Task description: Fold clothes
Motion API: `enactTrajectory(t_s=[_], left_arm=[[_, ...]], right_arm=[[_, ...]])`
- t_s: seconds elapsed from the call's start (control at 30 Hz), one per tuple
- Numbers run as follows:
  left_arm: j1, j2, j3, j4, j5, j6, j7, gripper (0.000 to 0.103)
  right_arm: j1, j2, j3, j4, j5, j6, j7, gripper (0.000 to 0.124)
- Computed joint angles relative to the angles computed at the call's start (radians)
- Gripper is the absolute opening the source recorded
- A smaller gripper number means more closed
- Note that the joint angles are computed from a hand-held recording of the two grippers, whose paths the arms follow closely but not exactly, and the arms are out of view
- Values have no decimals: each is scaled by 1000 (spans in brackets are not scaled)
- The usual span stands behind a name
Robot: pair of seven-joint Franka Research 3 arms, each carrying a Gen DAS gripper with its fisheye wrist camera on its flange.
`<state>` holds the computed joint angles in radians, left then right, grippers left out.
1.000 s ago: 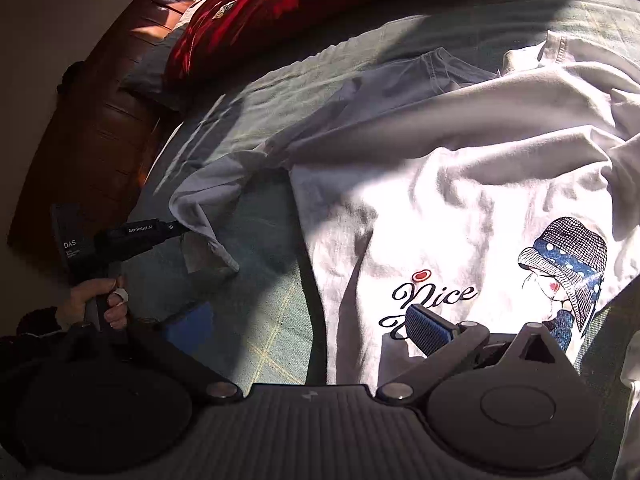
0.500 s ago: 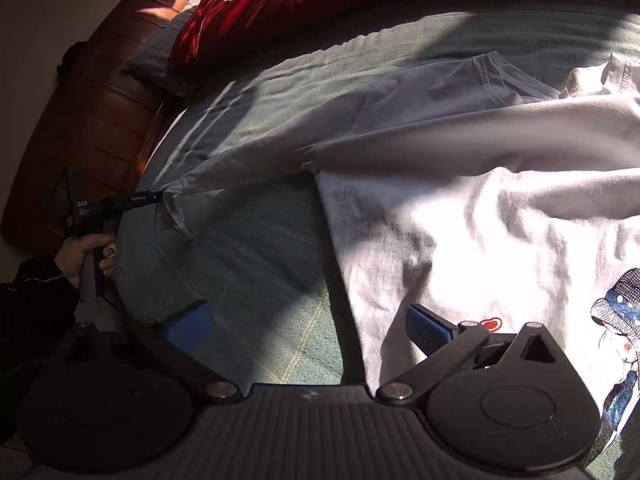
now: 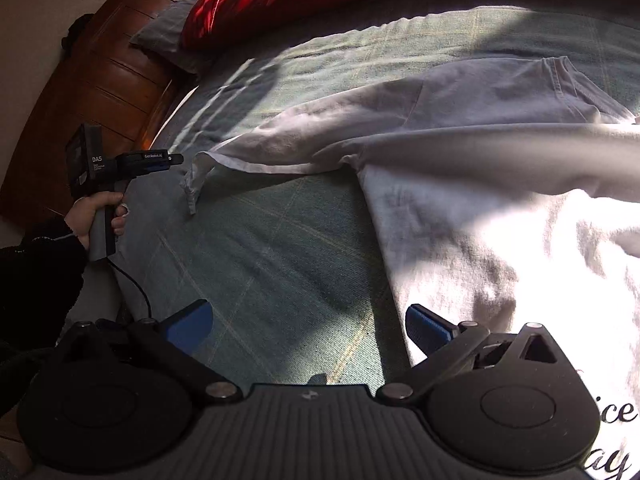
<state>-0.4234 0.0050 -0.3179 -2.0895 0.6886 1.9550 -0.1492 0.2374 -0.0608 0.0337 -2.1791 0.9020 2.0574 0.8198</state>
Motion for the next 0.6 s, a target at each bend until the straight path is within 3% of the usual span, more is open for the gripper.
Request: enactTrajectory(t_s=[0.2,0.3,0.37,0.4,0.43,0.47,0.5,0.53,0.6], left_arm=[[20,-63,4,-132,-122,171,-168,51],[26,-59,3,-204,-177,311,-292,57],[20,-25,-11,-184,-148,297,-369,60],[14,-10,-12,-161,-142,275,-338,58],[8,6,-13,-138,-137,254,-307,55],[9,-4,-7,-148,-135,285,-275,34],[10,-15,-2,-158,-135,317,-242,22],[13,-25,2,-168,-135,350,-208,15],[13,-52,-1,-170,-142,307,-175,9]], right_arm=[[9,24,9,16,7,9,19,103],[13,31,14,26,8,7,23,103],[15,38,17,34,4,9,24,103],[17,41,18,38,2,11,25,103],[18,43,20,41,-1,13,27,103],[19,45,21,44,-3,15,29,103],[19,46,21,46,-4,15,30,103],[20,48,22,47,-5,16,31,103],[20,50,22,50,-4,17,32,103]])
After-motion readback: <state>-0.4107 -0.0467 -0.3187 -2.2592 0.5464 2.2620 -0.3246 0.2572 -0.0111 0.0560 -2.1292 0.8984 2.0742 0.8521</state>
